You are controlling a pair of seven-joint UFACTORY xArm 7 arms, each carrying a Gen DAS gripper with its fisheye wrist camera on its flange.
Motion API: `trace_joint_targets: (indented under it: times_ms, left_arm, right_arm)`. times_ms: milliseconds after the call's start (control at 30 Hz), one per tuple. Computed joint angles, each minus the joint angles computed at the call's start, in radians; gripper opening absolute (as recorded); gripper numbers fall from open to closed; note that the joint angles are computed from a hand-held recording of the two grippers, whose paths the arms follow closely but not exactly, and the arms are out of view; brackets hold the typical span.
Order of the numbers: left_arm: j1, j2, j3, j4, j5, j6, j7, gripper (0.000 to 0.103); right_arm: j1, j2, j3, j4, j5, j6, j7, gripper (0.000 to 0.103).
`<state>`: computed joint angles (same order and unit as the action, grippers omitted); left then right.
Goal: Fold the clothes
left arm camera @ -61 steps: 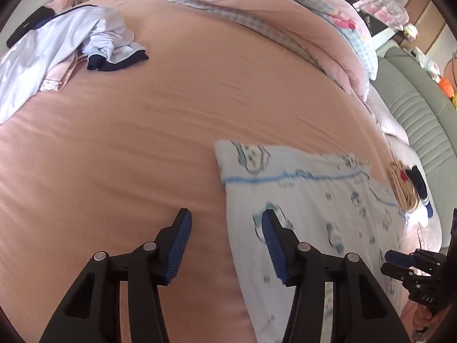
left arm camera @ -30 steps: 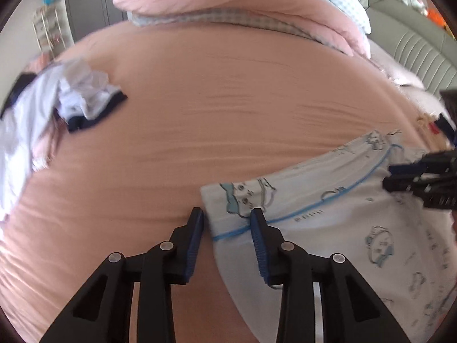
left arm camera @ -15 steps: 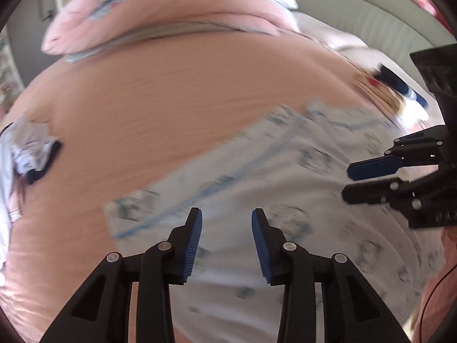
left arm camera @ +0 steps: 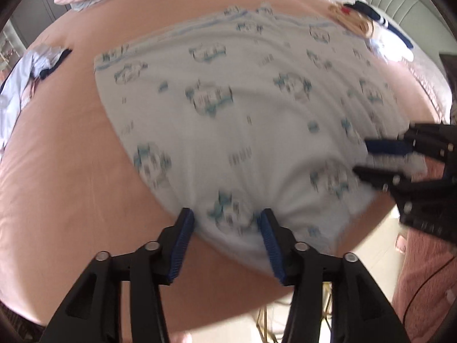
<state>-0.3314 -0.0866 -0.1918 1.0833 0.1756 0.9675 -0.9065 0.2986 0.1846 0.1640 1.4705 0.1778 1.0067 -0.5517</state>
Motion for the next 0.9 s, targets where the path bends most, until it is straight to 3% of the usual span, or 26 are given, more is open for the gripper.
trace_joint_targets:
  times_ms: [100,167,267,333,433,500,600,767,833,900]
  left_arm:
    - [-0.015,-0.001,-0.021,0.032,0.050,0.026,-0.040,0.054]
    - [-0.020,0.007,-0.034,0.056,0.132,0.001,-0.107,0.054]
    - [-0.020,0.055,-0.047,0.092,0.218,-0.045,-0.156,0.054]
    - [-0.032,0.114,-0.017,0.137,0.125,0.015,-0.080,0.054]
    - [-0.056,0.104,-0.010,0.122,0.117,0.024,-0.136,0.054]
    - [-0.065,0.084,-0.012,0.106,0.093,0.038,-0.163,0.059]
    - [-0.065,0.059,-0.012,0.088,0.055,0.027,-0.192,0.062]
    - [-0.084,0.139,-0.022,0.214,0.152,0.045,-0.259,0.061]
    - [-0.099,0.191,-0.014,0.271,0.176,0.017,-0.267,0.061]
    - [-0.099,0.245,0.005,0.303,0.173,-0.025,-0.225,0.061]
  right_arm:
    - [-0.038,-0.030,-0.010,0.006,0.094,0.063,-0.020,0.034]
    - [-0.062,-0.062,-0.022,-0.022,0.159,0.028,-0.022,0.034]
    - [-0.079,-0.079,-0.041,-0.062,0.137,-0.057,0.035,0.034]
    - [-0.060,-0.074,-0.043,-0.088,0.033,-0.087,0.101,0.034]
    - [-0.066,-0.102,-0.046,-0.153,-0.019,-0.096,0.092,0.034]
    - [-0.093,-0.159,-0.056,-0.220,0.063,-0.112,0.000,0.035]
    - [-0.121,-0.182,-0.080,-0.225,0.135,-0.041,-0.034,0.037]
    - [-0.174,-0.171,-0.115,-0.166,0.311,0.029,-0.020,0.038]
    - [-0.183,-0.164,-0.115,-0.161,0.296,0.008,0.018,0.038]
    - [-0.174,-0.119,-0.137,-0.124,0.199,0.055,0.022,0.038]
